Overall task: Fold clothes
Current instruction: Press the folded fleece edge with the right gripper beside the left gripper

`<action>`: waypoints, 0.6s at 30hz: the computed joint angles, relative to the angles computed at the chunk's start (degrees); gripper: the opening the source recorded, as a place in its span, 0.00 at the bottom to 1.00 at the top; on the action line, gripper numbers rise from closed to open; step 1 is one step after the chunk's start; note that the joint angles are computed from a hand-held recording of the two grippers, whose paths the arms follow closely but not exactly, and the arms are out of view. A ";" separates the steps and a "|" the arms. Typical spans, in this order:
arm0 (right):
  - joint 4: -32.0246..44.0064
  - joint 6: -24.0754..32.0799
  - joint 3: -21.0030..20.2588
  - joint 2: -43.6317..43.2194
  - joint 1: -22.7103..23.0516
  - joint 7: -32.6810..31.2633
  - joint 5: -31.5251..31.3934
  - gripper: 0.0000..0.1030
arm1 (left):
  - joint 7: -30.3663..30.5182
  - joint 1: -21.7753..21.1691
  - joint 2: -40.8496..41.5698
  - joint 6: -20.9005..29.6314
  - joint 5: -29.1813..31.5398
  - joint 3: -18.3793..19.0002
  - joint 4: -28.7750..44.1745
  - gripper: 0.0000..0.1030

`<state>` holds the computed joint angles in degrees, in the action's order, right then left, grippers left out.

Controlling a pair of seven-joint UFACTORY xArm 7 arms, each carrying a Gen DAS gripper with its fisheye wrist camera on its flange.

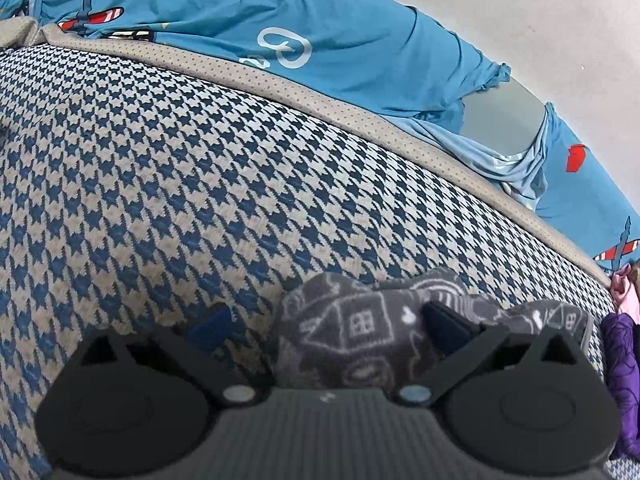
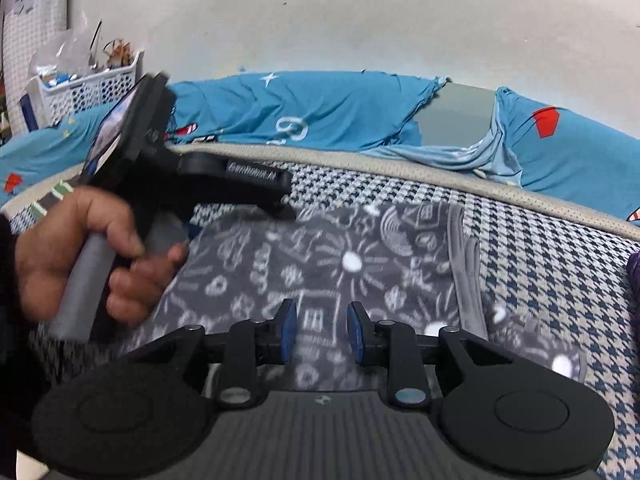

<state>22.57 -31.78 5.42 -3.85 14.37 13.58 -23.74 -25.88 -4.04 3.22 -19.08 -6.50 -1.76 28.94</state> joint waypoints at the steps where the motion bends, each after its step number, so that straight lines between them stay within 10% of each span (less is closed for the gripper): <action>1: 0.87 -0.07 -0.33 0.54 -0.02 1.14 -1.02 0.25 | 0.60 -0.25 0.02 -0.04 -0.65 0.08 0.02 1.00; 12: 10.01 0.12 2.05 7.78 -0.07 -6.14 6.51 0.25 | 15.89 -6.38 0.13 0.31 -18.57 0.90 1.37 1.00; 18: 14.15 1.20 2.76 11.32 -0.22 -7.47 7.81 0.25 | 11.92 -3.87 -0.22 0.29 -13.09 0.07 0.50 1.00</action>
